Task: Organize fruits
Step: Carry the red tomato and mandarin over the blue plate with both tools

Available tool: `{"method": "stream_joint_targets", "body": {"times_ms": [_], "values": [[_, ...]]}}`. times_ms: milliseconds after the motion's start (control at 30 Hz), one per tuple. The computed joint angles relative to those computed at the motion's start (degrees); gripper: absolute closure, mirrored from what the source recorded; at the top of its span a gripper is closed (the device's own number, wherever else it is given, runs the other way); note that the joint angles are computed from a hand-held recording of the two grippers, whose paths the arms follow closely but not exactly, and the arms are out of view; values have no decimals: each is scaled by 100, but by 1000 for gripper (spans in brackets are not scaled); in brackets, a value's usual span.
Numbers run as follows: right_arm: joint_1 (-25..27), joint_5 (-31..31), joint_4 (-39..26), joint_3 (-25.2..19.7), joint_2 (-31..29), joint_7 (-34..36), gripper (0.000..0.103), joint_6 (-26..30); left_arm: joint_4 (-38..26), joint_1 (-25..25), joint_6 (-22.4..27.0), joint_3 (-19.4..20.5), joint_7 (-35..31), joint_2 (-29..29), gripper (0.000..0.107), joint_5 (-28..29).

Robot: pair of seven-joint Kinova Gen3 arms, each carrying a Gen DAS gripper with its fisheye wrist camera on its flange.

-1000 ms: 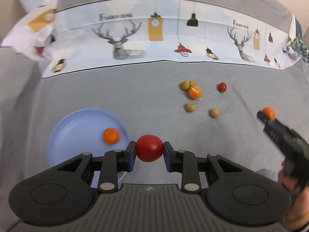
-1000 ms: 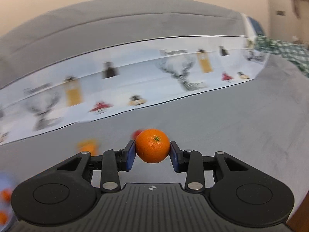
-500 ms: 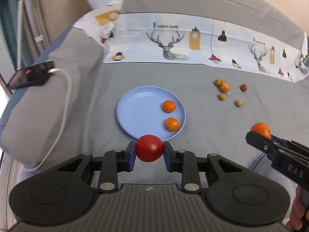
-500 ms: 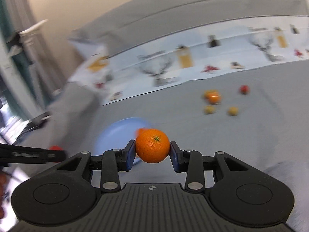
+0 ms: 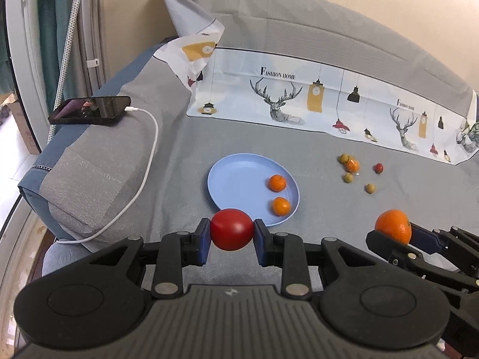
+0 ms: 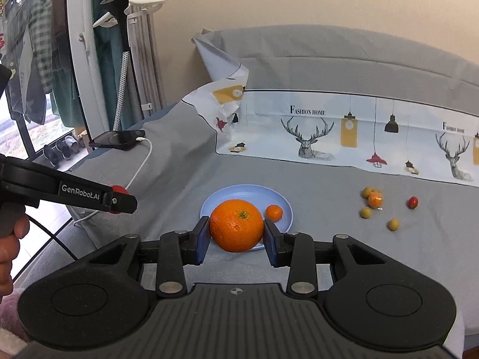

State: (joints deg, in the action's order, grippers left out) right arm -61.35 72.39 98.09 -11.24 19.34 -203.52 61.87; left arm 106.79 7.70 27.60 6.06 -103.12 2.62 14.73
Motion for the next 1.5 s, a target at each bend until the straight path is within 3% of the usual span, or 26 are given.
{"method": "stream_joint_targets", "body": {"times_ms": [333,900,1500], "values": [[-81,58,-2,-10,30,71,64,85,34,-76,-12,-16,-283,13,74,304],[-16,-20,9,-1,28,32,64,-34,38,-73,-33,-12,-278,19,74,289],[173,-265,-62,121,77,181,64,-432,-261,32,136,26,305,340,74,-253]]}}
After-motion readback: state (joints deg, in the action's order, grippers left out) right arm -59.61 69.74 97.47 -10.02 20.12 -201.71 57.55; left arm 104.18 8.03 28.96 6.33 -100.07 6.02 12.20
